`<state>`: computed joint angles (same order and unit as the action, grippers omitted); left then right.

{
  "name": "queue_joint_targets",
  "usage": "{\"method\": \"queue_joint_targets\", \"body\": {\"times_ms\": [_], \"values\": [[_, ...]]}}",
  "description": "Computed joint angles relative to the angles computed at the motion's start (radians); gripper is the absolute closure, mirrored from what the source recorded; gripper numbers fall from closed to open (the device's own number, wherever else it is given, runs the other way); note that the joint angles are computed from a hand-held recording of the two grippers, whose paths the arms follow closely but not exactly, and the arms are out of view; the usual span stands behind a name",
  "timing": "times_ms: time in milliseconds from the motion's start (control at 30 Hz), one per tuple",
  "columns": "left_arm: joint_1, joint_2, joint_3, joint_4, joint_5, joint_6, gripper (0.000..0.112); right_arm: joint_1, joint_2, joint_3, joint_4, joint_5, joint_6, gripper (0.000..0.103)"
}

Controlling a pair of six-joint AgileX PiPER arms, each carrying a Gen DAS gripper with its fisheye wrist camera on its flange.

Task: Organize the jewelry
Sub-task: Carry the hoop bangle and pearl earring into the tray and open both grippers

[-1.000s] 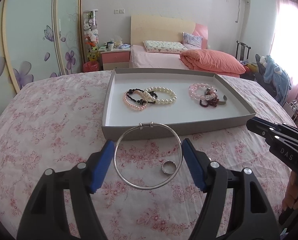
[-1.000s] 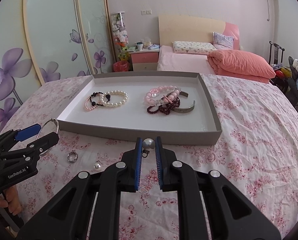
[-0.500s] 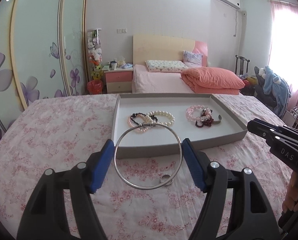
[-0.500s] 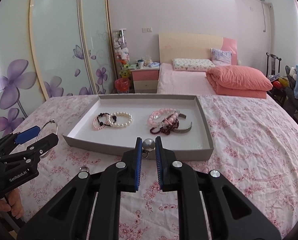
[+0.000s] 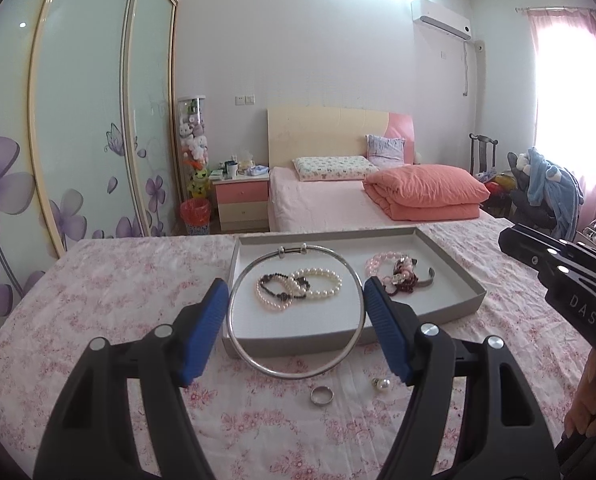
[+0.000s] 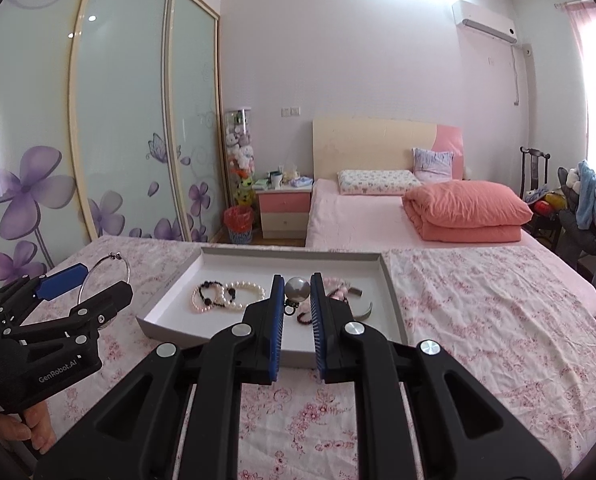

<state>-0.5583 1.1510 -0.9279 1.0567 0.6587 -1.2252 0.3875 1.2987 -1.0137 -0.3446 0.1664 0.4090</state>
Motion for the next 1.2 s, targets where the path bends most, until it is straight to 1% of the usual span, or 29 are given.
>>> {"method": "queue_joint_targets", "body": {"times_ms": [67,233,333,467,567,667,767,867,933,1033,1200], "values": [[-0.01,0.007,-0.014,0.026,0.011,-0.018,0.044,0.003,-0.002,-0.001,-0.146,-0.014,0.144,0.089],[-0.018,0.024,-0.048,0.075,0.024,-0.041,0.044,0.002,0.009,-0.023,-0.306,-0.03,0.301,0.089],[-0.013,0.035,-0.065,0.091,0.024,-0.047,0.044,0.006,0.022,-0.04,-0.455,-0.031,0.444,0.089],[0.0,0.065,-0.095,0.11,0.019,-0.056,0.044,0.006,0.046,-0.067,-0.594,-0.035,0.582,0.089],[0.015,0.09,-0.115,0.121,0.011,-0.064,0.044,0.004,0.071,-0.096,-0.655,-0.035,0.641,0.089],[0.046,0.118,-0.136,0.116,-0.012,-0.059,0.044,0.001,0.103,-0.13,-0.64,-0.037,0.63,0.089],[0.07,0.15,-0.157,0.109,-0.032,-0.053,0.044,0.001,0.118,-0.144,-0.657,-0.034,0.646,0.089],[0.085,0.18,-0.177,0.106,-0.048,-0.051,0.044,-0.008,0.149,-0.174,-0.563,-0.039,0.553,0.089],[0.101,0.2,-0.186,0.11,-0.066,-0.056,0.044,-0.022,0.177,-0.202,-0.426,-0.042,0.421,0.089],[0.127,0.241,-0.215,0.091,-0.094,-0.04,0.044,-0.043,0.229,-0.254,-0.153,-0.035,0.161,0.089],[0.179,0.33,-0.28,0.027,-0.142,0.022,0.044,-0.068,0.32,-0.334,0.179,0.004,-0.143,0.089]]}}
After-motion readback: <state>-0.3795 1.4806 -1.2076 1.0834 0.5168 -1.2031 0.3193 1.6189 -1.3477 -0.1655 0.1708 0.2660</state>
